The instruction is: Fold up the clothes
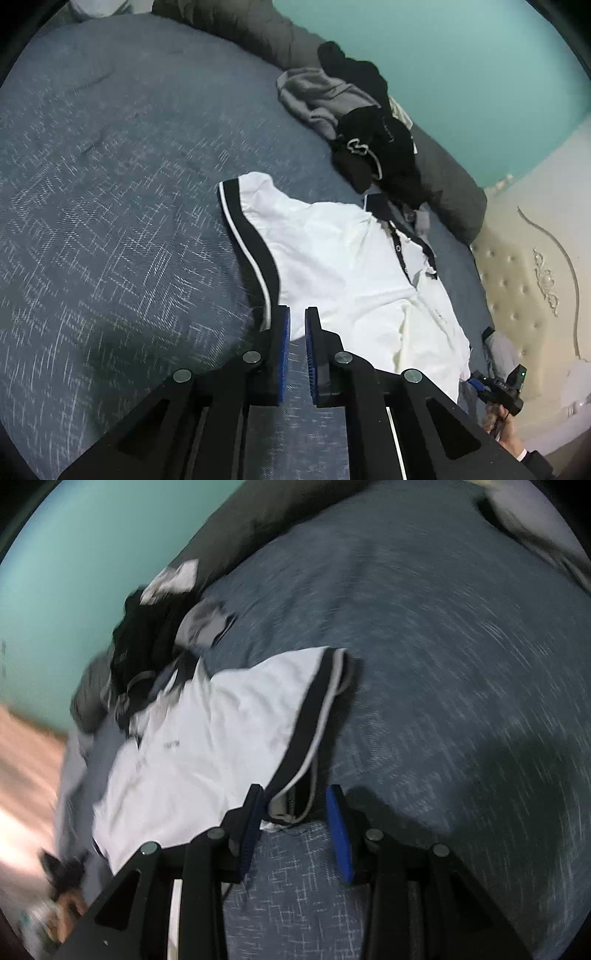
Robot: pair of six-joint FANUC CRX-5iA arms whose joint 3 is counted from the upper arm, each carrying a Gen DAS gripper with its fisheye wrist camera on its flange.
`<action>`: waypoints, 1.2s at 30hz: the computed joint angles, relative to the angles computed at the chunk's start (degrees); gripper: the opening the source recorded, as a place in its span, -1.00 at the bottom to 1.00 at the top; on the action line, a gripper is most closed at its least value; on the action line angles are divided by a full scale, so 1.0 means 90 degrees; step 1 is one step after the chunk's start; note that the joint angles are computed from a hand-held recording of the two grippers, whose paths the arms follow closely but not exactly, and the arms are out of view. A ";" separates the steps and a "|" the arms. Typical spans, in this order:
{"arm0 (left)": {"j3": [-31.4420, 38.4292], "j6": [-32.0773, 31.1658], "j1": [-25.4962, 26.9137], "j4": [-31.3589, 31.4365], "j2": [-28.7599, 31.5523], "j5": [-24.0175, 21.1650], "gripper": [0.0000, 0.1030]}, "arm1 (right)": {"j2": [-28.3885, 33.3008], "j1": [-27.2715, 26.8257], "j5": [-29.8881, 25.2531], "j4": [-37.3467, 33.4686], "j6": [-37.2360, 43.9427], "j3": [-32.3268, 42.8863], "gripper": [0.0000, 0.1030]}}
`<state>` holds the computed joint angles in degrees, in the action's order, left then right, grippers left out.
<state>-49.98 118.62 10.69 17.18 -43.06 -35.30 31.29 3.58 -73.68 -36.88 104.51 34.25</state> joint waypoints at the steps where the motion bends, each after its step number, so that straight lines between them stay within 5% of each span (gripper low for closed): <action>1: 0.0075 0.0258 -0.0116 -0.0208 -0.0020 0.0001 -0.82 | 0.0001 0.0037 0.0014 0.0070 -0.0007 -0.0026 -0.32; 7: 0.0250 0.1246 -0.0646 -0.0861 -0.0143 0.0061 -0.81 | -0.0143 0.0052 0.0147 0.0145 -0.0094 -0.0238 -0.95; 12: 0.0438 0.1889 -0.0944 -0.1329 -0.0186 0.0043 -0.81 | -0.0189 -0.0147 0.0090 -0.0019 -0.0461 -0.0221 -0.98; 17: 0.0556 0.2426 -0.1193 -0.1690 -0.0104 0.0199 -0.80 | 0.0143 -0.0251 -0.0639 -0.0157 -0.0608 0.0188 -0.98; 19: 0.0554 0.2484 -0.1243 -0.1750 -0.0080 0.0238 -0.80 | 0.0286 -0.0303 -0.1016 -0.0357 -0.0422 0.0394 -0.93; 22: 0.0482 0.2457 -0.1231 -0.1678 0.0003 0.0367 -0.78 | 0.0191 -0.0350 -0.0758 -0.0359 -0.0221 0.0362 -0.84; 24: 0.0407 0.2382 -0.1197 -0.1572 0.0071 0.0492 -0.76 | 0.0187 -0.0438 -0.0528 -0.0465 -0.0304 0.0428 -0.35; 26: 0.0352 0.2284 -0.1176 -0.1499 0.0188 0.0659 -0.72 | 0.0277 -0.0432 -0.0373 -0.0462 -0.0421 0.0591 -0.10; 36: 0.0380 0.2148 -0.1286 -0.1698 0.0821 0.1121 -0.57 | 0.1010 0.0029 0.0130 0.0308 -0.0602 0.1516 -0.10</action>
<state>-46.57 137.95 -0.89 1.90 -35.67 -25.21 40.38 3.84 -72.51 -34.10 99.09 47.89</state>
